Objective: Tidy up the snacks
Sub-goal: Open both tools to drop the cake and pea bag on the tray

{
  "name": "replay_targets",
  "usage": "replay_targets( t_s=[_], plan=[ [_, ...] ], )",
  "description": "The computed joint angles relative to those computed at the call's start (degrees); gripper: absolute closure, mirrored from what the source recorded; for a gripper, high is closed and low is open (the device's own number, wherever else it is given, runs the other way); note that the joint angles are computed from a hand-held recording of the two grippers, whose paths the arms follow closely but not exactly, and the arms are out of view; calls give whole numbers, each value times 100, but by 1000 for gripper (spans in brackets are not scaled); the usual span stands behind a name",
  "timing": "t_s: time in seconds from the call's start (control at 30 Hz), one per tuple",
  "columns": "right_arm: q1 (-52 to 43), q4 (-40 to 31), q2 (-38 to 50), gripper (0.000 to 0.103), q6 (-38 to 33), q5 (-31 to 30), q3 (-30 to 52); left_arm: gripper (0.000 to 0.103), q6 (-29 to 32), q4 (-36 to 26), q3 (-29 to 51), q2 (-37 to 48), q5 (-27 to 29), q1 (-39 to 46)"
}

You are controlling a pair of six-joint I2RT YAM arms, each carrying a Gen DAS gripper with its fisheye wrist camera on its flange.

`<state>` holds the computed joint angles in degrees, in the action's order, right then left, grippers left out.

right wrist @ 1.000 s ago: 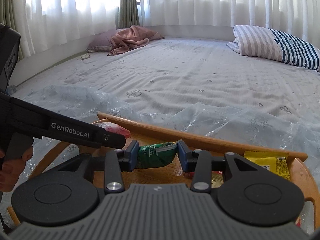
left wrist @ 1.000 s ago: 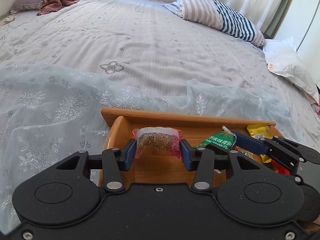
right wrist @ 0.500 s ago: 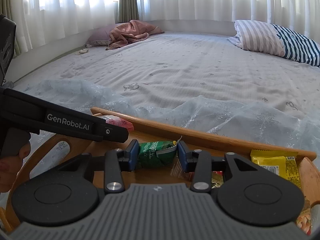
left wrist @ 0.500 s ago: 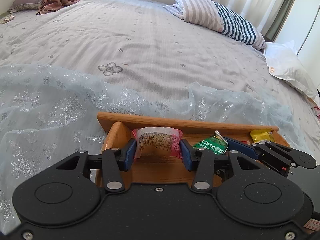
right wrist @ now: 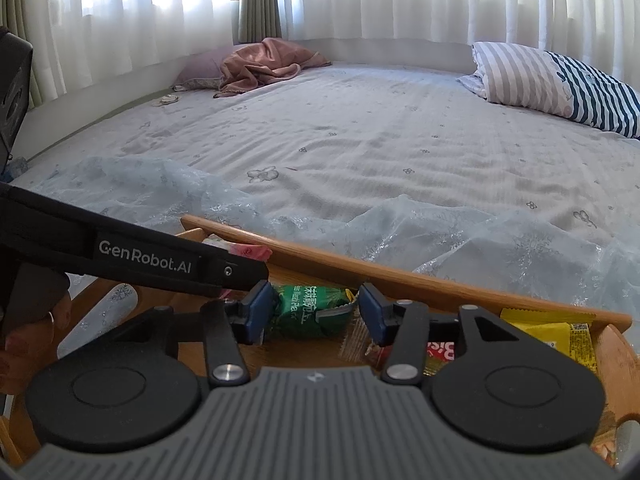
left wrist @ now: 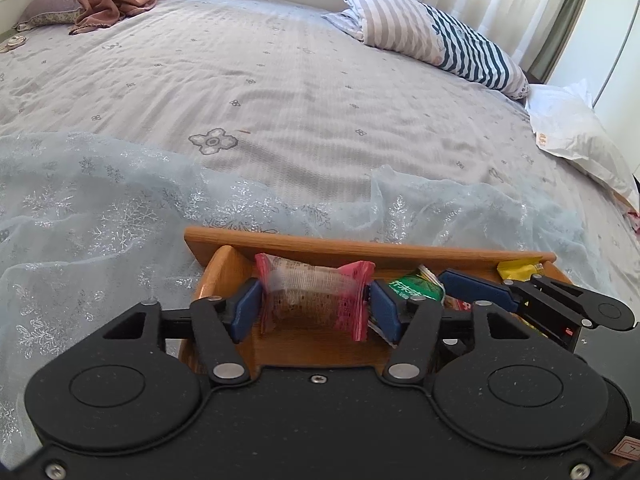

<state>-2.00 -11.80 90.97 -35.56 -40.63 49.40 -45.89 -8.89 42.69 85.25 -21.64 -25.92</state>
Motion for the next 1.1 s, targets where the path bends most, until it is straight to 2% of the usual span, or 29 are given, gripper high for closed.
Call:
replay_targets(
  t_s=[0.13, 0.27, 0.33, 0.6, 0.83, 0.97, 1.1],
  plan=[
    [-102, -95, -171, 35, -38, -62, -38, 31, -75, -166, -4, -197, -193, -126],
    [-281, -326, -352, 32, -211, -191, -63, 25, -171, -448, -40, -547, -386, -322],
    [-401, -462, -463, 32, -318, -266, -95, 18, -265, -629, -51, -725, -538, -491],
    [-1145, -1243, -1107, 28, -1075, -742, -355, 12, -1065, -1634, -117, -1458, -1418, -1666],
    [-2058, -2149, -1654, 26, -2112, -1271, -591, 8, -2438, -2995, 175, -1515, -2541, -3106],
    [-2696, -2868, -1887, 23, -2949, -1686, -652, 6, -3632, -4024, 557, -1138, -3112, -3991],
    [-3351, -3543, -1963, 23, -3692, -2032, -702, 5, -4865, -4874, 881, -661, -3387, -4733]
  ],
)
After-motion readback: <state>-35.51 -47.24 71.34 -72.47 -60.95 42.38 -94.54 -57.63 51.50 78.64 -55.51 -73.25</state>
